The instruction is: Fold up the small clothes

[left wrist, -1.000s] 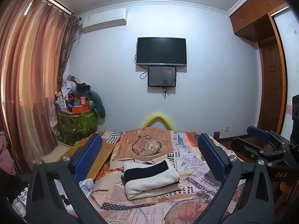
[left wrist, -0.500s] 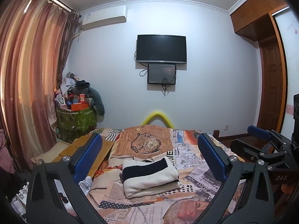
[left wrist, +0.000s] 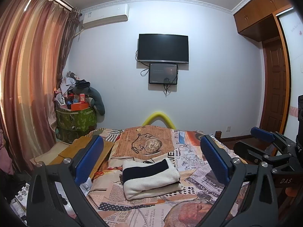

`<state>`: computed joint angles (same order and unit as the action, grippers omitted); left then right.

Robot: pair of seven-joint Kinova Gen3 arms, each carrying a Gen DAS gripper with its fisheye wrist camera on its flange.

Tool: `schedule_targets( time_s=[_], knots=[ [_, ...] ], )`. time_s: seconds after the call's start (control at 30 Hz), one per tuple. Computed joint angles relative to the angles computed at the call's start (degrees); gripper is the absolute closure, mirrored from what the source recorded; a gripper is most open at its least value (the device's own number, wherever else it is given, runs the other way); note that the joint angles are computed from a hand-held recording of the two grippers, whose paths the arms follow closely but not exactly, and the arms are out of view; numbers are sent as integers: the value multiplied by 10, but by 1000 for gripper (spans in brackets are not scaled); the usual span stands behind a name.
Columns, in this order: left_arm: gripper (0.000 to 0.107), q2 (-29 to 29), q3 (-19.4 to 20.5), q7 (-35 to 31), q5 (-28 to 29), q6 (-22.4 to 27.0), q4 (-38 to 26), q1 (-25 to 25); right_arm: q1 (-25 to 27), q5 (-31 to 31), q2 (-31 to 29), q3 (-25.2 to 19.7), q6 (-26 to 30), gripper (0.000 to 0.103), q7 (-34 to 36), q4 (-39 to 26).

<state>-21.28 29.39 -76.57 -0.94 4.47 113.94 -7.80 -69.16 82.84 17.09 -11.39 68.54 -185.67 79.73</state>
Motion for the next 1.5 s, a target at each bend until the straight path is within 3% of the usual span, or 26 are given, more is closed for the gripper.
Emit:
schedule_targets(
  time_s=[0.57, 1.5],
  knots=[
    [5, 17, -33, -9, 0, -4, 2, 46, 3, -6, -3, -3, 2, 0, -4, 3],
    [5, 28, -50, -6, -8, 11, -6, 77, 4, -14, -4, -2, 2, 0, 5, -1]
  ],
)
